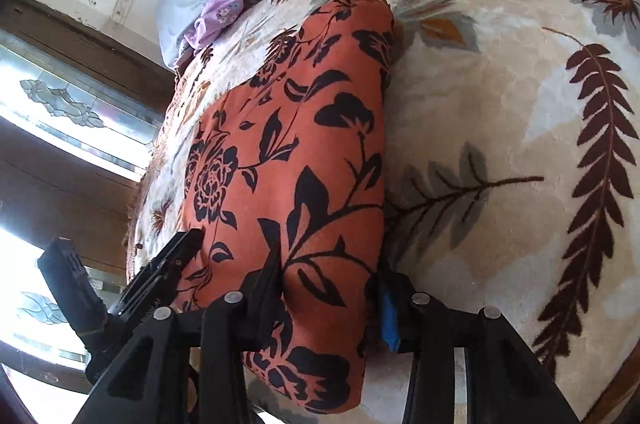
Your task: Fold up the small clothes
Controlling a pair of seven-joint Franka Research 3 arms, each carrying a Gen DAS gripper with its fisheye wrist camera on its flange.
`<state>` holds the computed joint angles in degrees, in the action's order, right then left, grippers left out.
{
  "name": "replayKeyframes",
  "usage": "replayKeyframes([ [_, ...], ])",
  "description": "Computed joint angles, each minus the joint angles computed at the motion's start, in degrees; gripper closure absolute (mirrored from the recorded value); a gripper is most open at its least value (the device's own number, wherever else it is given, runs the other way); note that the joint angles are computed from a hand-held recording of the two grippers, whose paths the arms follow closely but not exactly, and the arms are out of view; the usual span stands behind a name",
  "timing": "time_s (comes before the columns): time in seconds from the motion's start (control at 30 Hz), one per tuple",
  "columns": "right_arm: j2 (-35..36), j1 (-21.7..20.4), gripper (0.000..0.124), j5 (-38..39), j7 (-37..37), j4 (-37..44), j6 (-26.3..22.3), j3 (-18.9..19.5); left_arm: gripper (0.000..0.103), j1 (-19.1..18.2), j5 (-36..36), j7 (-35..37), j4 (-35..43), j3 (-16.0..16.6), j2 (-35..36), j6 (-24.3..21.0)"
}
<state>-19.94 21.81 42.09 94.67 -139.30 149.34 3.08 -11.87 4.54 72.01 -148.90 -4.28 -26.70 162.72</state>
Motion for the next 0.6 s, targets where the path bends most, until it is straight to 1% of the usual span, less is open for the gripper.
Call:
replayKeyframes([
  [0.03, -0.1, 0.55, 0.079, 2.02, -0.96, -0.25, 0.16, -0.8, 0.058, -0.05, -0.16, -0.05, -0.18, 0.08, -0.22, 0.4],
  [0.07, -0.18, 0.62, 0.075, 2.79, -1.27, -0.37, 0.37, -0.98, 0.058, -0.63, -0.85, 0.29, -0.58, 0.72, -0.85, 0.77],
  [0.13, -1.11, 0.14, 0.058, 2.41, -0.43, -1.15, 0.25, -0.72, 0.058, -3.52, -4.4, 1.97, -2.36, 3.98, -3.67, 2.67],
  [0.17, -1.01, 0.93, 0.053, 4.35, -1.91, -0.92, 0.09, -1.49, 0.058, -3.91, -5.42, 2.02, -3.23, 4.74, -5.21, 3.78],
  [0.2, -1.61, 1.23, 0.053, 5.48, -2.89, -1.2, -0.38, -1.89, 0.058, -4.08, -6.11, 1.97, -3.83, 5.37, -6.58, 4.13],
  [0.23, -2.76, 1.09, 0.053, 5.59, -3.13, -1.99, -0.33, -1.71, 0.058, -4.29, -6.78, 1.89, -4.03, 6.04, -7.44, 3.14],
  [0.27, -3.33, 1.0, 0.053, 5.67, -3.26, -2.28, 0.33, -1.45, 0.058, -5.15, -7.83, 2.35, -3.75, 7.32, -7.44, 1.01],
  [0.3, -3.73, 1.13, 0.053, 6.32, -3.64, -2.45, 1.06, -1.52, 0.058, -5.3, -9.11, 3.44, -2.8, 7.91, -6.32, -2.81],
  [0.33, -3.9, 1.24, 0.053, 7.06, -3.78, -2.53, 1.48, -1.74, 0.057, -3.45, -7.7, 2.22, -1.5, 6.58, -4.38, -6.94],
  [0.37, -3.72, 1.3, 0.053, 7.75, -3.88, -2.42, 1.47, -2.08, 0.056, -2.74, -8.21, 2.25, -0.52, 6.23, -2.72, -9.74],
  [0.4, -3.56, 0.84, 0.053, 7.37, -3.01, -2.32, 1.41, -1.9, 0.056, -3.2, -10.54, 3.03, -0.56, 6.93, -2.6, -9.37],
  [0.43, -3.58, 0.34, 0.053, 6.79, -1.97, -2.37, 1.65, -1.55, 0.055, -2.82, -11.39, 3.38, -0.58, 6.6, -2.99, -9.0],
  [0.5, -4.03, 0.47, 0.053, 7.2, -1.97, -2.64, 2.13, -1.67, 0.055, -1.53, -10.97, 3.6, -0.69, 5.06, -2.94, -8.68],
  [0.6, -5.42, -0.23, 0.053, 4.96, -0.3, -2.96, 3.12, -0.72, 0.055, -0.77, -10.98, 3.88, -0.7, 4.07, -2.75, -8.67],
])
